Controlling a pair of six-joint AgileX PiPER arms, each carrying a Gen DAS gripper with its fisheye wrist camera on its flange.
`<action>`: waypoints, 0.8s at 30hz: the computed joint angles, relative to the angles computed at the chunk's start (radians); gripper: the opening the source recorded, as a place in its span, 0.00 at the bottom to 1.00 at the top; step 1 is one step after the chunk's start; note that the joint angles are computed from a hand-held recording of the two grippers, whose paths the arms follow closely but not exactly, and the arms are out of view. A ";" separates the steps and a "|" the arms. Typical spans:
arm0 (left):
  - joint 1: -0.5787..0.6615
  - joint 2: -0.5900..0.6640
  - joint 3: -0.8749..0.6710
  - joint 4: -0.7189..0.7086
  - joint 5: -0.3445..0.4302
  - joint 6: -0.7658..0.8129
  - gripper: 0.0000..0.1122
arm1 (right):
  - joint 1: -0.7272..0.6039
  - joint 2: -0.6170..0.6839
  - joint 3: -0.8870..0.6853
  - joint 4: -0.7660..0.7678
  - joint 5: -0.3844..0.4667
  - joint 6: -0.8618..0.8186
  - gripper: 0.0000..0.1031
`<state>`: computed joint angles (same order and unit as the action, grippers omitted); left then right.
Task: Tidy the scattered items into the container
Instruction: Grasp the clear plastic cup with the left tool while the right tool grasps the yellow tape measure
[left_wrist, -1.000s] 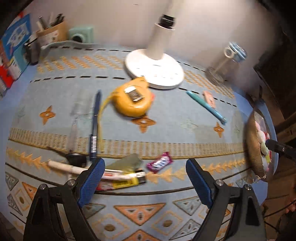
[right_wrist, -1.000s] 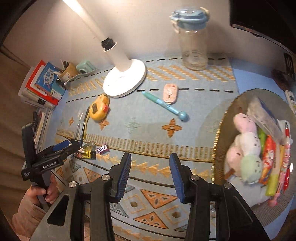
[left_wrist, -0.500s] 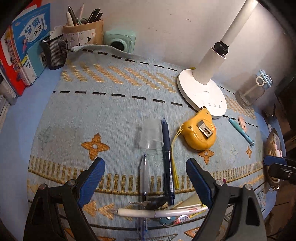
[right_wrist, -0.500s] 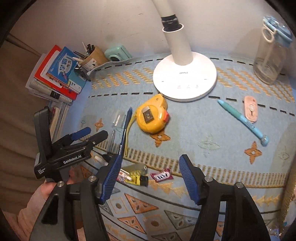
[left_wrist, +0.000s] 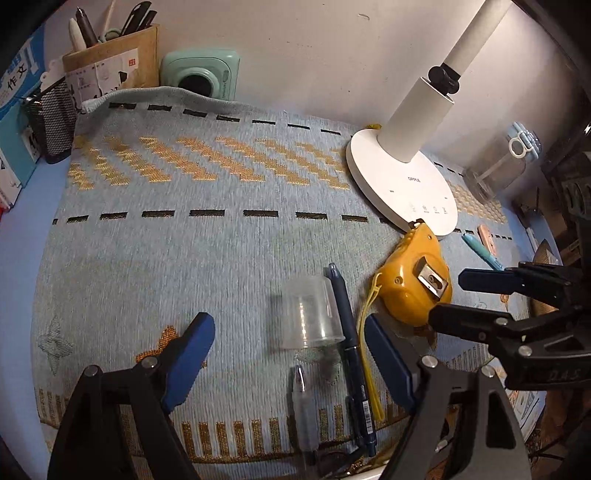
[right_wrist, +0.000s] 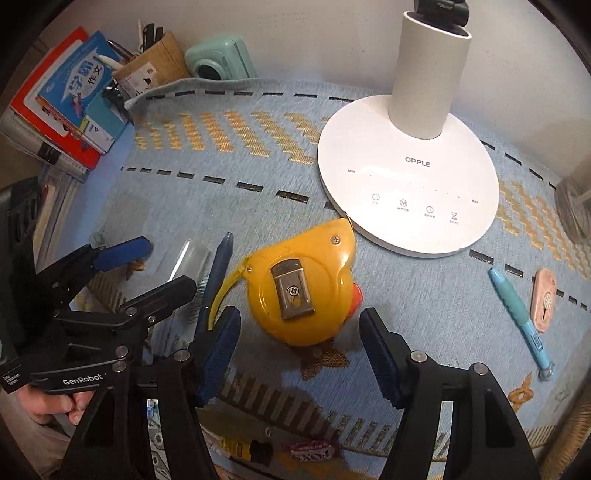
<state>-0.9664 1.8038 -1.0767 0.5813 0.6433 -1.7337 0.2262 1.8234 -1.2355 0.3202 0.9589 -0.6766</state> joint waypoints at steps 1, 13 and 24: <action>0.007 0.001 0.007 -0.003 -0.016 0.003 0.72 | 0.008 0.008 0.000 -0.008 -0.009 0.006 0.66; -0.003 0.027 0.003 0.061 0.008 -0.008 0.61 | 0.062 0.029 0.062 -0.039 -0.185 -0.028 0.71; -0.011 0.013 0.005 0.097 0.004 -0.029 0.27 | -0.118 -0.089 0.161 0.084 -0.134 -0.133 0.70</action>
